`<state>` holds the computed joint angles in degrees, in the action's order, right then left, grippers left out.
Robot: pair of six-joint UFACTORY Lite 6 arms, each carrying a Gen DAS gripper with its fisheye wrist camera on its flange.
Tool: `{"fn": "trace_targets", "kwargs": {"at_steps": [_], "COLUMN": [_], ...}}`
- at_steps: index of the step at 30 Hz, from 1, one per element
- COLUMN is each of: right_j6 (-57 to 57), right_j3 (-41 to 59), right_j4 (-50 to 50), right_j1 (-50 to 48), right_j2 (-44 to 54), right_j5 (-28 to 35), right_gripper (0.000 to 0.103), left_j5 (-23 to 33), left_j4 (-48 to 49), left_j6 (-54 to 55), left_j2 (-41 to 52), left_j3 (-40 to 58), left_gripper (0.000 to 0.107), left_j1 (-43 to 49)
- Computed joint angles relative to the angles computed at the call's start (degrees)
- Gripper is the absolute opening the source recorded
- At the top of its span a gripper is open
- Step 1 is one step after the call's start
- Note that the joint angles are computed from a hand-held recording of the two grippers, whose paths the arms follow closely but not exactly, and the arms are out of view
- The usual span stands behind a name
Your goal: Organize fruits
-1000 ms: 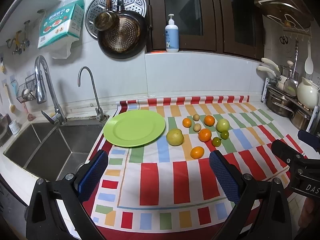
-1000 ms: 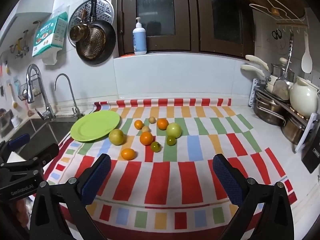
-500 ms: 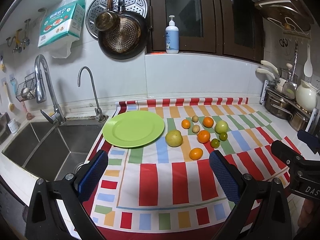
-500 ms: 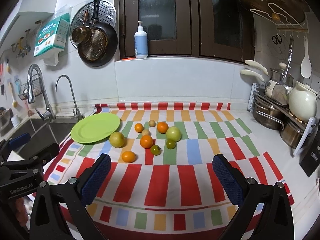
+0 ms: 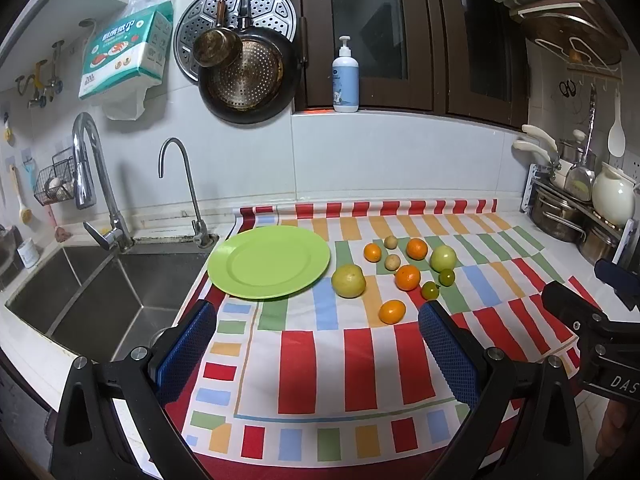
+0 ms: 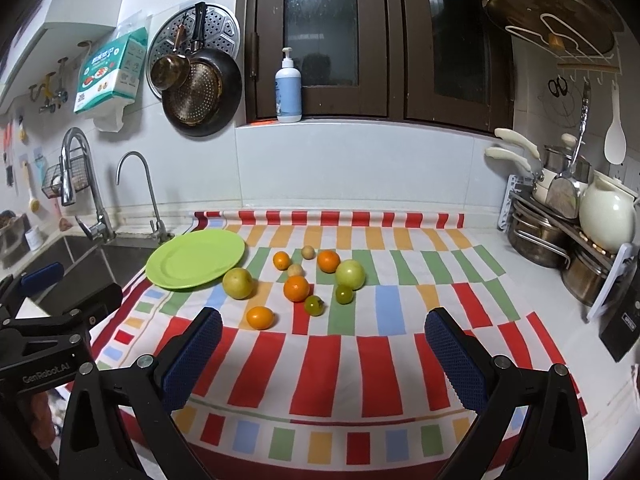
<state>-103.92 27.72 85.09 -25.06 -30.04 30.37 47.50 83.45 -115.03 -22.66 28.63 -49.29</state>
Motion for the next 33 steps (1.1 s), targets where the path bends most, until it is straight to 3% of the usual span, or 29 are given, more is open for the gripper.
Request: {"fn": "trace_targets", "kwargs": {"at_steps": [33], "right_j6": [1.34], "right_j3": [0.66], "right_j4": [-1.26], "right_j1": [-1.20], "right_j2": [0.72], "right_j5": [0.97], "right_gripper": [0.102], "left_j5": [0.71], "left_j4": [0.63], "left_j6": [-0.74], "left_j2": [1.49], "left_j3": [0.79], "left_gripper": [0.103], "left_j1": [-1.43]}}
